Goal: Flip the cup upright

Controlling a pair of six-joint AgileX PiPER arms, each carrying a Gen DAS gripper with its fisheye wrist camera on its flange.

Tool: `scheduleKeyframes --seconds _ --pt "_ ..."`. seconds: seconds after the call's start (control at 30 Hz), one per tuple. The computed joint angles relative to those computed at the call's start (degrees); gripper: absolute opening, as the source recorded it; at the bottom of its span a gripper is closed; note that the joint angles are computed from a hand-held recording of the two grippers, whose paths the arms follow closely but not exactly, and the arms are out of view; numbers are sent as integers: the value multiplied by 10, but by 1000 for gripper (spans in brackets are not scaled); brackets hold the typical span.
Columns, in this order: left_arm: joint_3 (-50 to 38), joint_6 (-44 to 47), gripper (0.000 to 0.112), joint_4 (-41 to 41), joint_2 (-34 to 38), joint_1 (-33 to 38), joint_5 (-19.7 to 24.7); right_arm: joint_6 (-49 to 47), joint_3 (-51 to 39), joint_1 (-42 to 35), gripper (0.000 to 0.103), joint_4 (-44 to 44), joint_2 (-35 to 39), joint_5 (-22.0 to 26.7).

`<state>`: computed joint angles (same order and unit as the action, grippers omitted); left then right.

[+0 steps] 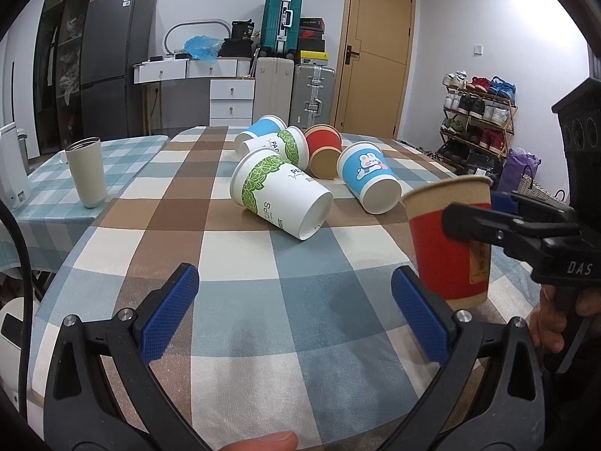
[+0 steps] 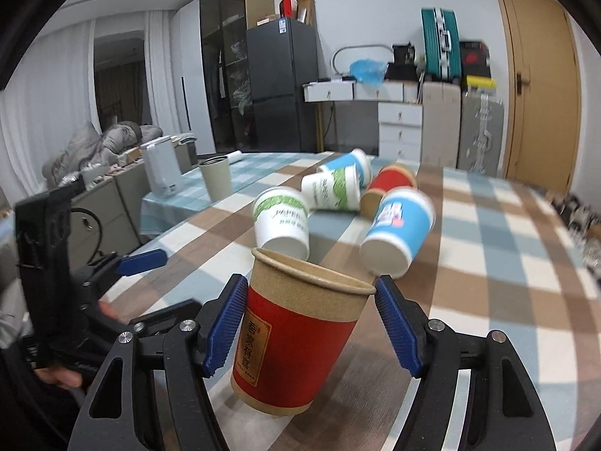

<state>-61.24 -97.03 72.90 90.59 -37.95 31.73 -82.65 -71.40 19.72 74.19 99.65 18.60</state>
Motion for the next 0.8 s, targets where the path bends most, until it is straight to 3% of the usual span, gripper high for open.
scheduleKeyframes --seconds 0.2,0.33,0.47,0.63,0.7,0.8 --pt "0 -6 102 3 2 -1 1 61 -28 21 71 -52 23 -41" --pt "-1 -5 102 3 3 -1 0 152 -47 27 71 -148 36 -41" --pt "0 -6 102 4 2 0 0 162 -45 24 71 -164 31 -30" --pt "-1 -4 102 2 3 -1 1 96 -13 7 71 -106 8 1" --pt "1 -7 102 5 3 0 0 80 -1 2 63 -94 1 17" --pt "0 -6 102 4 4 0 0 42 24 5 63 -70 -14 9"
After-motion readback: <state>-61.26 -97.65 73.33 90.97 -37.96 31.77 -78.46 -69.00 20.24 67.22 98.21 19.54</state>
